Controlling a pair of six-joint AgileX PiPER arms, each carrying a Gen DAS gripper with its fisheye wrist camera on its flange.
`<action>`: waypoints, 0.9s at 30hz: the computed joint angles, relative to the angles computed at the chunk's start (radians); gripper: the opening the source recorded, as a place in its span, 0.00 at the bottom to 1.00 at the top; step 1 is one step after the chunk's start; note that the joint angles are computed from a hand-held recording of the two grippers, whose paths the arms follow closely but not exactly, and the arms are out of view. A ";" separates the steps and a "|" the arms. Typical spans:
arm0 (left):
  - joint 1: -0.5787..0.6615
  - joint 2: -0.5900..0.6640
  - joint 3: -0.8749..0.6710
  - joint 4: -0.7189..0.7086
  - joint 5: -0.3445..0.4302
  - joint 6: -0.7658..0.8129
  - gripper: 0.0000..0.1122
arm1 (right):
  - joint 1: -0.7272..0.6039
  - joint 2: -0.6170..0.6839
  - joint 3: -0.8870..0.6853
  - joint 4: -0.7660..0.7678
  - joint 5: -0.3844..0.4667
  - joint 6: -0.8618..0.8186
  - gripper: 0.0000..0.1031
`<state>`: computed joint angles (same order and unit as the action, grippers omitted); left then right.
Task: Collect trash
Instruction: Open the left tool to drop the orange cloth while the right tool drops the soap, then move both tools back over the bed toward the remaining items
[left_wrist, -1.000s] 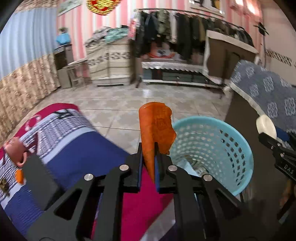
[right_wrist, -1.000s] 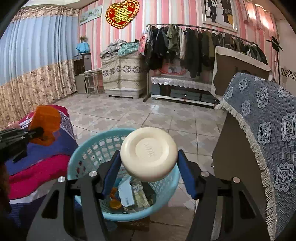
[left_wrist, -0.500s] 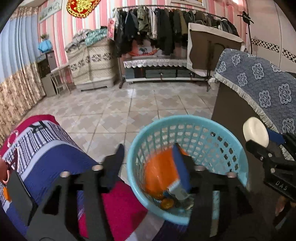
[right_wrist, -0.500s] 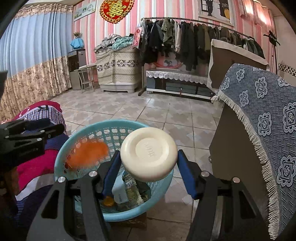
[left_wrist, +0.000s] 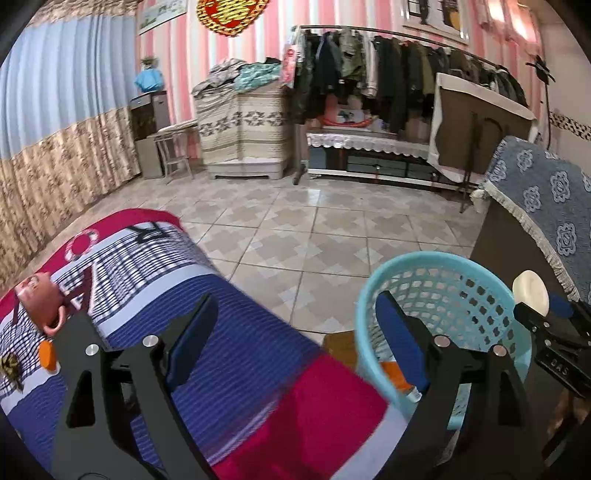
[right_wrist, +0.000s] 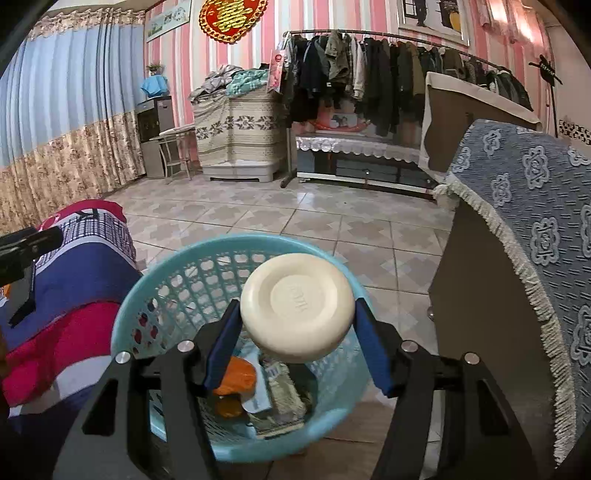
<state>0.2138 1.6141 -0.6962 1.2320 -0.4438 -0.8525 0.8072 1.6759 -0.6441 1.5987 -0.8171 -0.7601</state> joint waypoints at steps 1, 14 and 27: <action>0.005 -0.003 0.004 -0.005 0.002 0.004 0.76 | -0.007 0.013 -0.014 -0.005 0.009 -0.004 0.59; 0.233 -0.060 0.034 0.129 -0.075 -0.053 0.79 | 0.004 0.054 -0.133 0.048 -0.045 -0.123 0.82; 0.515 -0.079 -0.019 0.342 -0.195 -0.214 0.79 | 0.123 0.054 -0.190 0.117 -0.101 -0.158 0.91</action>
<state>0.7292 1.5347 -0.7157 1.5745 -0.6390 -1.0664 0.9302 1.7296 -0.8341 1.7159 -0.9185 -0.9179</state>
